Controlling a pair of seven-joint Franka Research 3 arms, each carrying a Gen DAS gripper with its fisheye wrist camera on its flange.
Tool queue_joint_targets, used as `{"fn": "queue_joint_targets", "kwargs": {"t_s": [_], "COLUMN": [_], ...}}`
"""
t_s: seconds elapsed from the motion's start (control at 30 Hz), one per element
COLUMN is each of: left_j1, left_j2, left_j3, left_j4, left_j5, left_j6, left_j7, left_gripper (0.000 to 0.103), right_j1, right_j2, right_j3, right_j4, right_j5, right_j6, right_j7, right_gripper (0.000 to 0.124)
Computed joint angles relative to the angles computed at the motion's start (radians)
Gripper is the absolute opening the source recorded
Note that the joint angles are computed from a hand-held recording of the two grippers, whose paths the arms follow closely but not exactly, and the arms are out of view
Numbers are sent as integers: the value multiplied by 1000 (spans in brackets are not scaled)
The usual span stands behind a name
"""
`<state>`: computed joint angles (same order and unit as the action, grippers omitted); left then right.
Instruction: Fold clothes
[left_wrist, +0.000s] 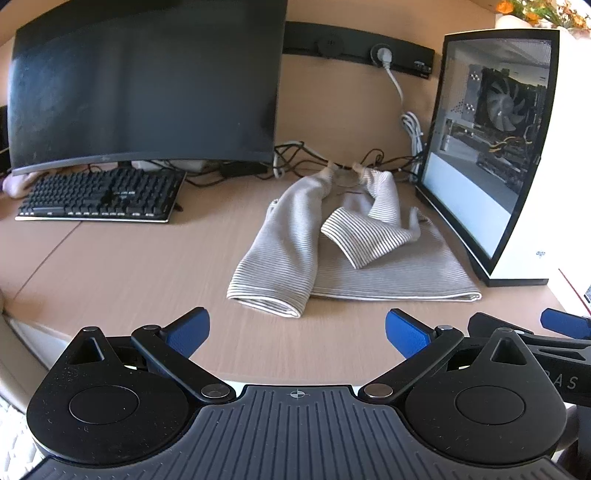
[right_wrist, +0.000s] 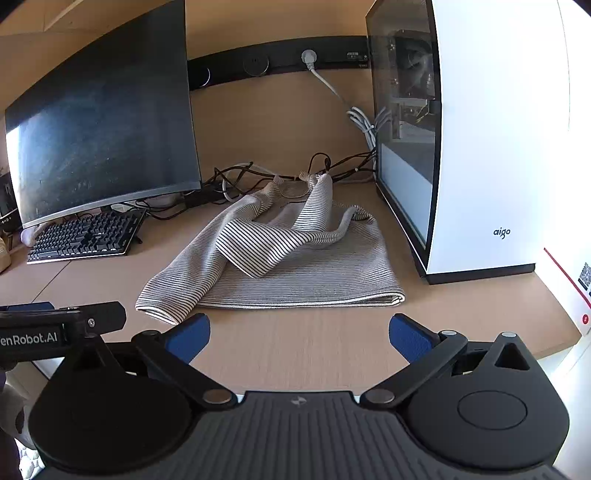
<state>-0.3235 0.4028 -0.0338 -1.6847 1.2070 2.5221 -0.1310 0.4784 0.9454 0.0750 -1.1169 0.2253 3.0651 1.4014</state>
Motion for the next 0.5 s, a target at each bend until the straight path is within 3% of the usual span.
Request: {"fn": "queue_joint_targets", "kwargs": {"t_s": [0.17,0.23,0.37,0.5], "left_j1": [-6,-8,-3,-13], "left_j2": [-16,6,12,20], "left_j3": [7,-5,-5,1], "left_j4": [-23,7,21,29], "left_j5": [35,13,-15,-7], "left_j6": [-7,-40,-32,-37], "left_j7": [-31,11,34,27], "left_gripper": [103,103,103,103], "right_j1": [-7,-9,19,3], "right_j2": [16,21,7,20], "right_j3": [8,7,-29,-10], "right_j4": [27,34,7,36], "right_j5": [0,0,-3,-4], "right_j6": [-4,-4,8,-20], "right_j7": [-13,-15,9,8], "right_gripper": [103,103,103,103]}}
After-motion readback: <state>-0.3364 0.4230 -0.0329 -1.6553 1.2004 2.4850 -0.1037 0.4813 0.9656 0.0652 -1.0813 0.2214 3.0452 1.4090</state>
